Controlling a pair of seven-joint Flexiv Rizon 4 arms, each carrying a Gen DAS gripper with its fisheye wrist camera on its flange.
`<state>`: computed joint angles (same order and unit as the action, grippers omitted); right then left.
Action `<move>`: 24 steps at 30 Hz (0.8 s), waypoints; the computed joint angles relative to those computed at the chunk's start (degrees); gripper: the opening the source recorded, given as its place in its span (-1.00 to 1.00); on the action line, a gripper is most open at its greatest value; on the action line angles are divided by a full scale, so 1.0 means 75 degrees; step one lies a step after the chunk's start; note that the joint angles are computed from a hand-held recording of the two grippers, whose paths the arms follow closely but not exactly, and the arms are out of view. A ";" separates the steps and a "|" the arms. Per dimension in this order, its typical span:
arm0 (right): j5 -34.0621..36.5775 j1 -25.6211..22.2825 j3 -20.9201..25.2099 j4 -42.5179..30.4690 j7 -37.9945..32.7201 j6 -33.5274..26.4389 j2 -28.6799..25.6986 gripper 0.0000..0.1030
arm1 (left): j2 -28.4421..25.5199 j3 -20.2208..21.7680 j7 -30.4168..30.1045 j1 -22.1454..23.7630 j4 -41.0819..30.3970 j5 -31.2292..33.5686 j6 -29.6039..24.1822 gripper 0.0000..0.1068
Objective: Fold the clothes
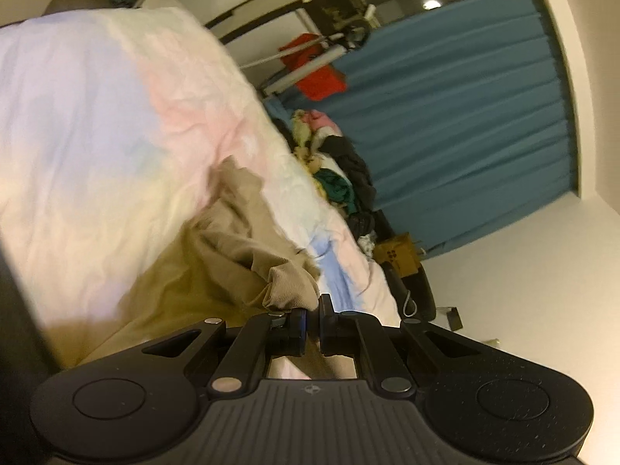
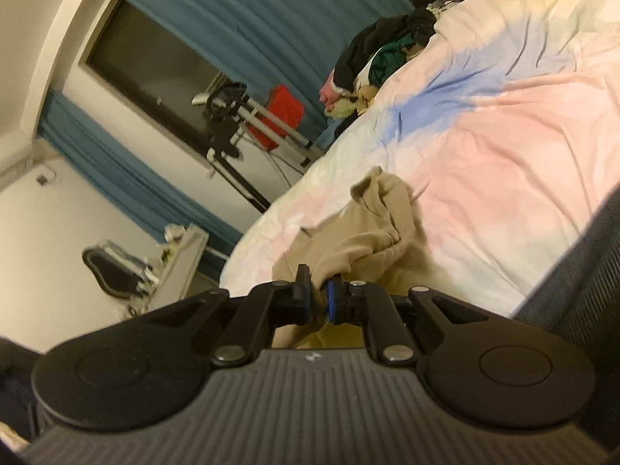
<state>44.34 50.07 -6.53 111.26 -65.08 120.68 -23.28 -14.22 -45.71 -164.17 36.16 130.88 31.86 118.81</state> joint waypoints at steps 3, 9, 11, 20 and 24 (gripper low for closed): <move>-0.0872 -0.1052 0.0669 -0.0440 0.0808 -0.0067 -0.0335 -0.77 | -0.0366 -0.0141 0.0514 -0.0091 -0.0756 -0.0207 -0.0693 -0.88; -0.1933 -0.1287 -0.0493 -0.2366 0.1998 -0.1702 -0.1491 -0.77 | -0.1739 0.0956 0.2195 -0.1708 -0.3387 -0.0954 -0.2657 -0.88; -0.2114 -0.1352 -0.0823 -0.3217 0.2568 -0.2296 -0.2086 -0.77 | -0.2201 0.1737 0.2542 -0.2549 -0.4414 -0.1146 -0.3295 -0.88; -0.3439 -0.2380 -0.0439 -0.5157 0.3388 -0.2974 -0.3902 -0.77 | -0.4518 0.2624 0.4048 -0.3685 -0.6972 -0.1783 -0.3742 -0.87; -0.3983 -0.2739 -0.0091 -0.5498 0.3584 -0.2900 -0.4246 -0.77 | -0.4878 0.3175 0.4558 -0.4184 -0.7577 -0.1966 -0.3813 -0.87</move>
